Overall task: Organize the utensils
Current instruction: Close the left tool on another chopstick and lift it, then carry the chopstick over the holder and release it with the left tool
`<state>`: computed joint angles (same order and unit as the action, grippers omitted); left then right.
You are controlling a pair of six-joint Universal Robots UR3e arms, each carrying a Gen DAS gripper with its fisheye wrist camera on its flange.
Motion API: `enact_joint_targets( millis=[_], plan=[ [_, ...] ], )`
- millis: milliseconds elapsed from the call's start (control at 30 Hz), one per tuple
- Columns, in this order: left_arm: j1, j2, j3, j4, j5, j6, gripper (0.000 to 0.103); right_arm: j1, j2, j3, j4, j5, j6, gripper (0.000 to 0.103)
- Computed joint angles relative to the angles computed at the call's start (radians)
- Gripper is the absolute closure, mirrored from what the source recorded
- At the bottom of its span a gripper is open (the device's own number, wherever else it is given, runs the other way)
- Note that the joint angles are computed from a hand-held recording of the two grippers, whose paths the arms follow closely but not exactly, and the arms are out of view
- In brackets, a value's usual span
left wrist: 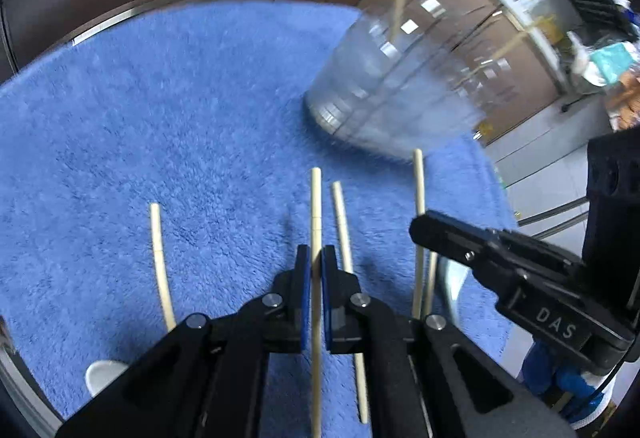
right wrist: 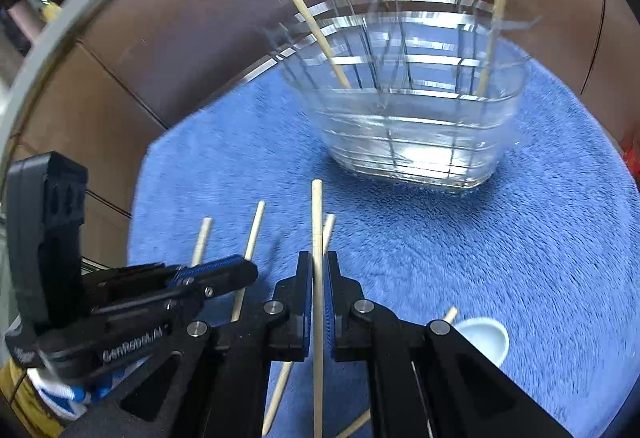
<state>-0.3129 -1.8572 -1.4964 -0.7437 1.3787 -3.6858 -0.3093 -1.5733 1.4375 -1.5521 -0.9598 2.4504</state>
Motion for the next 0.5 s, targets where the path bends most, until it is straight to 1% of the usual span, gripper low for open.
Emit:
enact_joint_targets(
  millis=[33,167,267,300,333,367,400,433,500],
  plan=[
    [-0.007,0.02,-0.028,0.042,0.012,0.0,0.099,-0.035,-0.037,0.014,0.038,0.028,-0.041,0.097],
    [-0.055,0.093,-0.104,0.139,0.087,-0.001,0.099,-0.193,-0.197,0.079,0.2,0.14,-0.233,0.097],
    [-0.093,0.152,-0.149,0.183,0.131,-0.006,0.099,-0.316,-0.286,0.08,0.379,0.205,-0.396,0.097],
    [-0.105,0.154,-0.14,0.186,0.141,-0.01,0.099,-0.378,-0.317,0.066,0.487,0.231,-0.481,0.097],
    [-0.117,0.159,-0.143,0.199,0.153,-0.011,0.099,-0.399,-0.36,0.086,0.532,0.25,-0.511,0.097],
    [-0.133,0.196,-0.172,0.202,0.166,-0.016,0.099,-0.445,-0.379,0.065,0.621,0.266,-0.579,0.097],
    [-0.147,0.208,-0.183,0.218,0.182,-0.017,0.099,-0.481,-0.394,0.045,0.683,0.267,-0.619,0.097],
    [-0.162,0.231,-0.196,0.222,0.199,-0.022,0.099,-0.475,-0.417,0.066,0.693,0.292,-0.626,0.097],
    [-0.187,0.289,-0.228,0.239,0.228,-0.033,0.099,-0.551,-0.433,0.007,0.836,0.313,-0.732,0.097]
  ],
)
